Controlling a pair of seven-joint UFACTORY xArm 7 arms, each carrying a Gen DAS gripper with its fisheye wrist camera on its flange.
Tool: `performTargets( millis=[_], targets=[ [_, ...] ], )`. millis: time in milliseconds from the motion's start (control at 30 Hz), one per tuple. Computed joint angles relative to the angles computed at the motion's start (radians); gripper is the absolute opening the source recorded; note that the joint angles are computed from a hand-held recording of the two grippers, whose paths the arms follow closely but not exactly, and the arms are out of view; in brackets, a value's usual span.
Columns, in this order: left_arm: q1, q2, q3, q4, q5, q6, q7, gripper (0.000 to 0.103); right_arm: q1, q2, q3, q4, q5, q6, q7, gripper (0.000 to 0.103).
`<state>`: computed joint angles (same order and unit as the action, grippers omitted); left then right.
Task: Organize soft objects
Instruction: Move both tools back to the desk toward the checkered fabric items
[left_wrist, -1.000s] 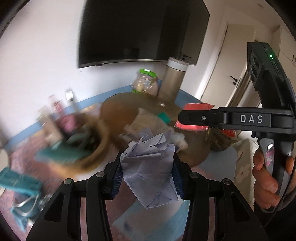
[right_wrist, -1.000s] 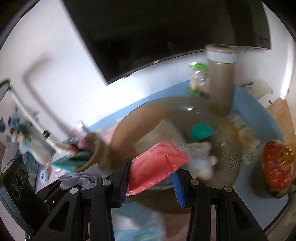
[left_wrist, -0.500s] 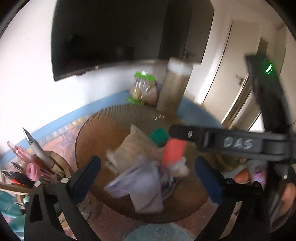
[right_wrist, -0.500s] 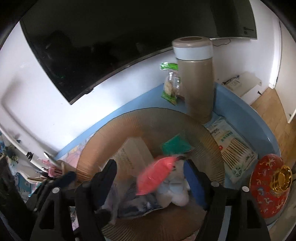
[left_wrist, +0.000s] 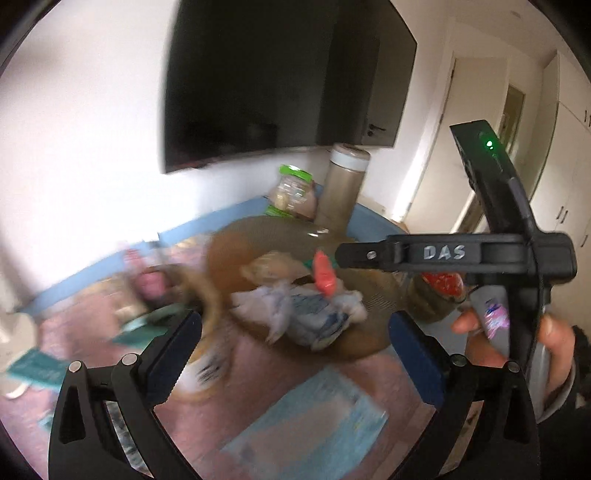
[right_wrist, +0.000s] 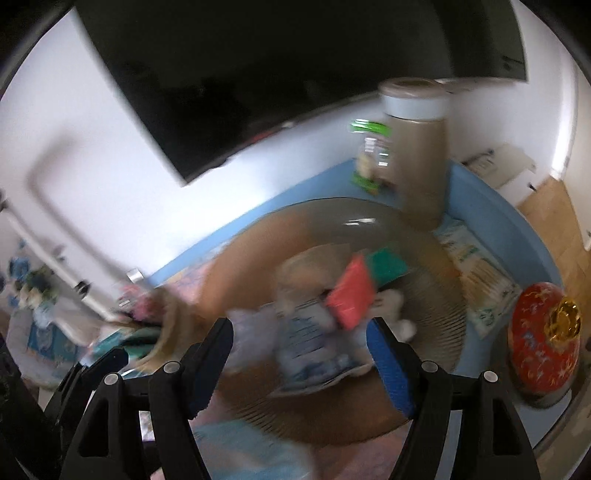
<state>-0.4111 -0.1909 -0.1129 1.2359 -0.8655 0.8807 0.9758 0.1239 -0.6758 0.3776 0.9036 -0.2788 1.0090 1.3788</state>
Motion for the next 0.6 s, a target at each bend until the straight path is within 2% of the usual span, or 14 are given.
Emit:
performTargets(
  millis=[233,333,400,500,600],
  targets=[
    [0.119,-0.09,0.135,-0.049,-0.001,0.023,-0.002,0.101,0.028,0.19,0.116,0.212,-0.072,0.0,0.023,0.075],
    [0.193,-0.068,0.158,-0.037,0.082,-0.002,-0.077,0.101,0.063,0.312,0.156,0.303,-0.12,-0.012,0.044,0.076],
    [0.24,-0.04,0.17,-0.022,0.161,0.013,-0.127,0.101,0.087,0.41,0.188,0.375,-0.168,-0.001,0.053,0.075],
    [0.285,-0.007,0.193,-0.014,0.192,0.068,-0.117,0.101,0.13,0.56,0.235,0.486,-0.273,0.042,0.071,0.075],
    [0.319,0.015,0.197,-0.041,0.192,0.113,-0.087,0.101,0.18,0.676,0.232,0.544,-0.323,0.04,0.093,0.075]
  ],
)
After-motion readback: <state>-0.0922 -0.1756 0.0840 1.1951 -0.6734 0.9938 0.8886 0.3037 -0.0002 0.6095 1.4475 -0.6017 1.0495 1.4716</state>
